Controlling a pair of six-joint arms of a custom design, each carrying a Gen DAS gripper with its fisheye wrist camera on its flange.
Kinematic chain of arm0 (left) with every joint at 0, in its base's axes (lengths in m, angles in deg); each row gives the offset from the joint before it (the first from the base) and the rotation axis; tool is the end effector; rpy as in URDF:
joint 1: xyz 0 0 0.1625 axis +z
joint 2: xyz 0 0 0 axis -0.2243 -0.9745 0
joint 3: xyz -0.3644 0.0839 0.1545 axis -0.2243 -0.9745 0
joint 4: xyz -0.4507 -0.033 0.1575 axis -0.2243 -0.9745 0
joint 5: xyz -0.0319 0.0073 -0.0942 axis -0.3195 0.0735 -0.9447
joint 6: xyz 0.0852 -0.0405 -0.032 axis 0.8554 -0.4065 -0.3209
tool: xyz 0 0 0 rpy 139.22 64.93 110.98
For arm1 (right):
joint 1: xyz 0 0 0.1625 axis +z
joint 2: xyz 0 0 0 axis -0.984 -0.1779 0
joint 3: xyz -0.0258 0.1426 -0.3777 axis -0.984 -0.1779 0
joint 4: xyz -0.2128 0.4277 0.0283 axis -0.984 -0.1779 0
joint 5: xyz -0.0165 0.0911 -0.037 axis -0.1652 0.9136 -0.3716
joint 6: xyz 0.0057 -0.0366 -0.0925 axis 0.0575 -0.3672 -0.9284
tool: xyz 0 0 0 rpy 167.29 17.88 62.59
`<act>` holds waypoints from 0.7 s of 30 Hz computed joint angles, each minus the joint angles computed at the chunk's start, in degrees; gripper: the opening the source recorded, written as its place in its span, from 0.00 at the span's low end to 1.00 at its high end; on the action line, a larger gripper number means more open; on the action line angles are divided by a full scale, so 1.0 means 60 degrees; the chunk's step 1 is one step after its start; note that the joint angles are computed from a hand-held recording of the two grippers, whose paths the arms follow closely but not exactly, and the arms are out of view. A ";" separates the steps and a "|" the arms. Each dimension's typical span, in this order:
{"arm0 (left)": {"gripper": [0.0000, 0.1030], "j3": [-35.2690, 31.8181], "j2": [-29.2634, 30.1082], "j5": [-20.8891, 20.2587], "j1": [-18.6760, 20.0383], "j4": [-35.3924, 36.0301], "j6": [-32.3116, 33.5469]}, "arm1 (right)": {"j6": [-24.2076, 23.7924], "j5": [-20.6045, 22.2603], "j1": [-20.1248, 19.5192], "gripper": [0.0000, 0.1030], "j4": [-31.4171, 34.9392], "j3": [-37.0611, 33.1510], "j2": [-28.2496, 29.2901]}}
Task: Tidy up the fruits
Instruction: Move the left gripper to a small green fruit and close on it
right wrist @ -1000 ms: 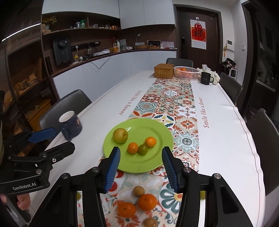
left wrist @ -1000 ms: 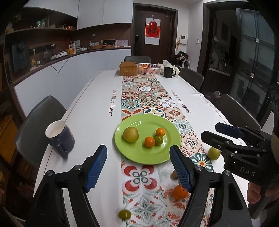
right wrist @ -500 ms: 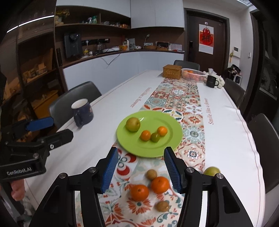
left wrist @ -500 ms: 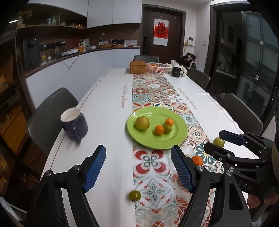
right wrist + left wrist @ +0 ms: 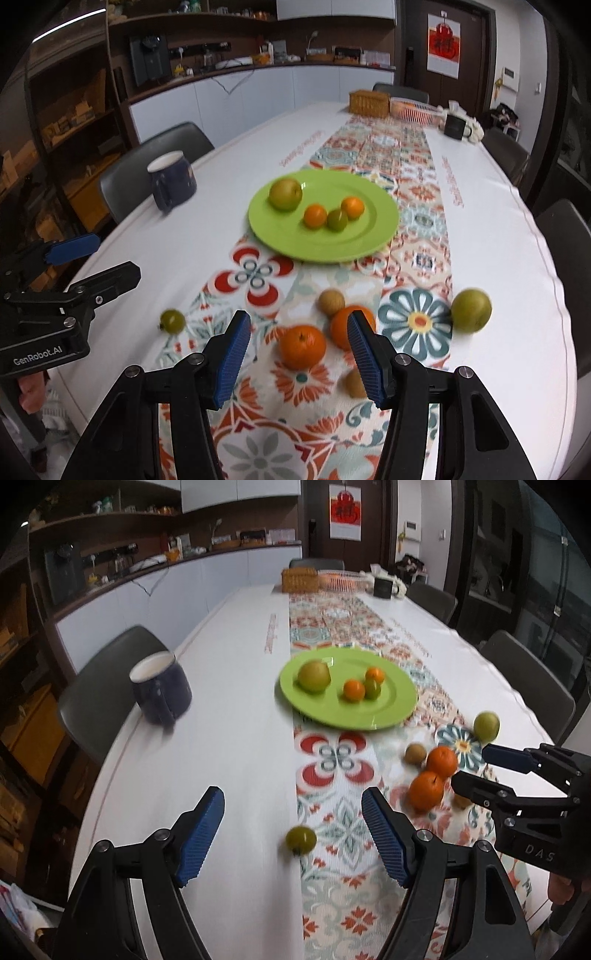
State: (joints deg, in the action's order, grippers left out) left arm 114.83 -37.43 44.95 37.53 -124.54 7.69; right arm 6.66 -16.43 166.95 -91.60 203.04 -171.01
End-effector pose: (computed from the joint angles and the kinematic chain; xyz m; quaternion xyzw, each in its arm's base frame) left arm -0.3832 -0.4133 0.0353 0.1289 0.8570 -0.3345 0.3703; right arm 0.0836 -0.4619 0.3242 0.3171 -0.8829 0.2337 0.2554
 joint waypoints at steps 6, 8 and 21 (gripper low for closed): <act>0.74 0.0072 0.0071 -0.0439 0.0175 0.0193 -0.0205 | -0.0013 -0.0321 -0.0167 0.54 0.0156 0.0087 0.0148; 0.74 0.0074 0.0134 -0.0562 0.0263 0.0206 -0.0210 | -0.0015 -0.0421 -0.0206 0.54 0.0129 0.0094 0.0235; 0.72 0.0087 0.0415 -0.1103 0.0749 -0.0169 0.0115 | -0.0073 -0.0899 -0.0258 0.54 0.0033 -0.0069 0.0884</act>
